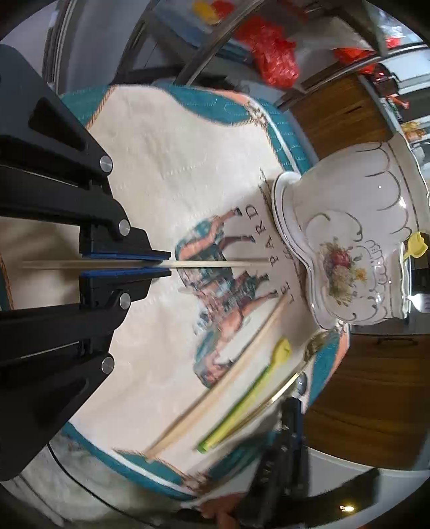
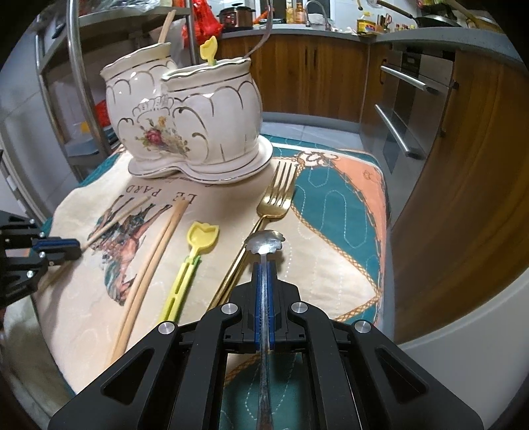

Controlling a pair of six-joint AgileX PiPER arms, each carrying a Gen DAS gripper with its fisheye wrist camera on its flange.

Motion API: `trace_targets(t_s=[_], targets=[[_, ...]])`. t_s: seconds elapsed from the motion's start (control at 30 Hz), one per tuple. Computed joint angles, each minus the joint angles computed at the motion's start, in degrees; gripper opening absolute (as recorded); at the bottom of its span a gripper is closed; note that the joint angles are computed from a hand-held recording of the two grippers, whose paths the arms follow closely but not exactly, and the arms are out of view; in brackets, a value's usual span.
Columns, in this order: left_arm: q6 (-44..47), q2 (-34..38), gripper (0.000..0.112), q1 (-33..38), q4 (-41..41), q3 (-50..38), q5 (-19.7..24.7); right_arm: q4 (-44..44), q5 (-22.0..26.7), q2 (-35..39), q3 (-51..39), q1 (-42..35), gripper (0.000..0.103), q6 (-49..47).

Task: Organize utensils
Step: 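Grasp a third chopstick with the left tool while the right grasps a silver spoon, then drop chopstick into taller pot with left tool while right drops silver spoon into shorter pot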

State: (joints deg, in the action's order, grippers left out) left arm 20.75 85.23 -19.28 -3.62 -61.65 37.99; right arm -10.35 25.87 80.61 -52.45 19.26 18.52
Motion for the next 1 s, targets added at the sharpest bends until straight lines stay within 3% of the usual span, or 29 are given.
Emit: trace_targets(t_s=[0.57, 0.67, 0.9, 1.0], targets=[[-5.29, 2.91, 0.012, -1.55, -0.78, 0.35, -8.3, -2.67, 0.16, 1.62, -0.33, 0.29, 0.01, 2.74], [-0.27, 3.67, 0.005, 0.09, -6.33, -0.11, -8.62, -2.17, -0.52, 1.08, 0.15, -0.03, 0.006, 1.94], [11.95, 1.45, 0.004, 2.83, -17.12, 3.27, -12.9, -7.19, -3.88, -3.06, 2.55, 0.87, 0.004, 7.29], [23.52, -1.28, 0.004, 5.33, -28.68, 5.67, -14.42, -10.89, -6.63, -5.82, 4.18, 1.84, 0.004, 10.56]])
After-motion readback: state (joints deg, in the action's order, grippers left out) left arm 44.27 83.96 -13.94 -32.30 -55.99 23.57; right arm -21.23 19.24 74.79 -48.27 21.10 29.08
